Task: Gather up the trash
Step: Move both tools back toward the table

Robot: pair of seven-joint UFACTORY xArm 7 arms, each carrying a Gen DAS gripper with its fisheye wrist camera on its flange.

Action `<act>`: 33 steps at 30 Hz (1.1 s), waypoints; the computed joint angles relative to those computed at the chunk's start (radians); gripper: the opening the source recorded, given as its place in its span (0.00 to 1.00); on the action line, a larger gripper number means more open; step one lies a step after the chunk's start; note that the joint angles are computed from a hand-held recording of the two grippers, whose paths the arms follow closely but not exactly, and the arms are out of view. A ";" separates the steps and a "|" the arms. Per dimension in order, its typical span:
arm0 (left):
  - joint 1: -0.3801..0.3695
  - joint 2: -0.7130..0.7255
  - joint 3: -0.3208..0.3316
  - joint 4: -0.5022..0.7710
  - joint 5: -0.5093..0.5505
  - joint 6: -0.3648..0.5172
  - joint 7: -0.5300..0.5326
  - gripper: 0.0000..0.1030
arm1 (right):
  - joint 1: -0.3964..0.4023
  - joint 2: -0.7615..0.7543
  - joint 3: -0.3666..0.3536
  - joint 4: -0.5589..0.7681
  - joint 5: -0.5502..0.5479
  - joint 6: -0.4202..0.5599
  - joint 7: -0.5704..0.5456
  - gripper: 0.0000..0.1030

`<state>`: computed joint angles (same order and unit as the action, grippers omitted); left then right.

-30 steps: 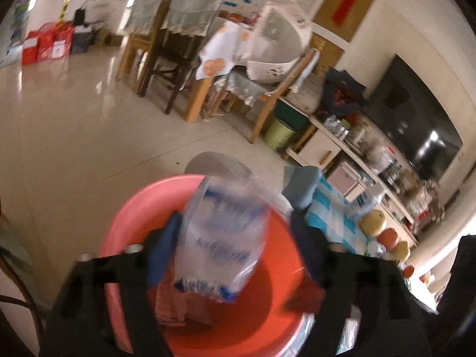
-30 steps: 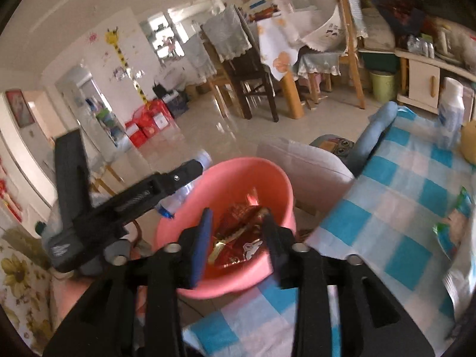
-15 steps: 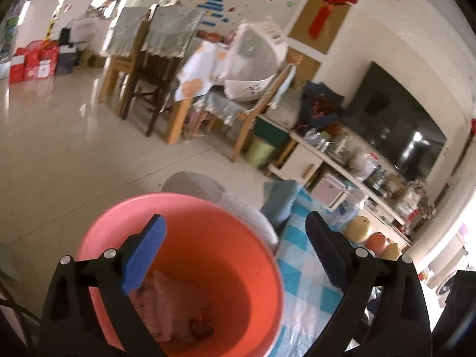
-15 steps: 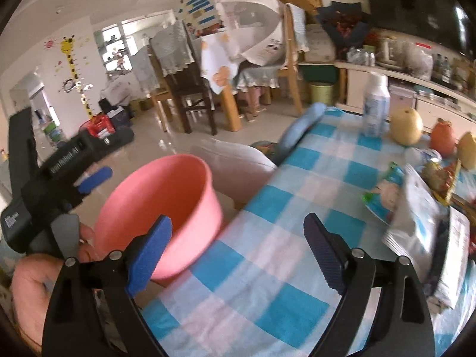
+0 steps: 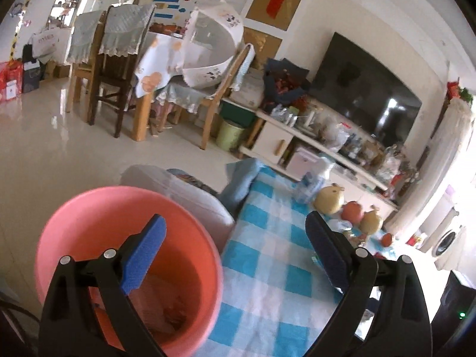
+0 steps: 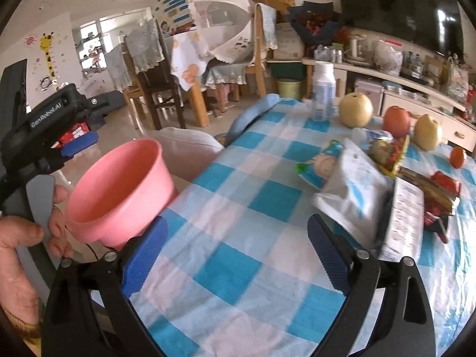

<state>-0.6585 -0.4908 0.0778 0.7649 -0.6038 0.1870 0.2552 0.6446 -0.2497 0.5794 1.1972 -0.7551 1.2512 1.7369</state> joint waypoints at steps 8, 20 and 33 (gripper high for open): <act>0.017 0.000 -0.077 -0.013 0.080 0.004 -0.024 0.92 | -0.022 -0.086 0.028 -0.049 0.029 0.011 0.006 0.91; 0.062 0.012 -0.163 -0.015 0.232 0.000 -0.154 0.92 | -0.075 -0.164 0.076 -0.091 0.076 0.000 -0.036 0.91; 0.008 0.043 -0.198 0.004 0.297 -0.005 -0.193 0.92 | -0.151 -0.320 0.119 -0.167 0.188 -0.014 -0.102 0.91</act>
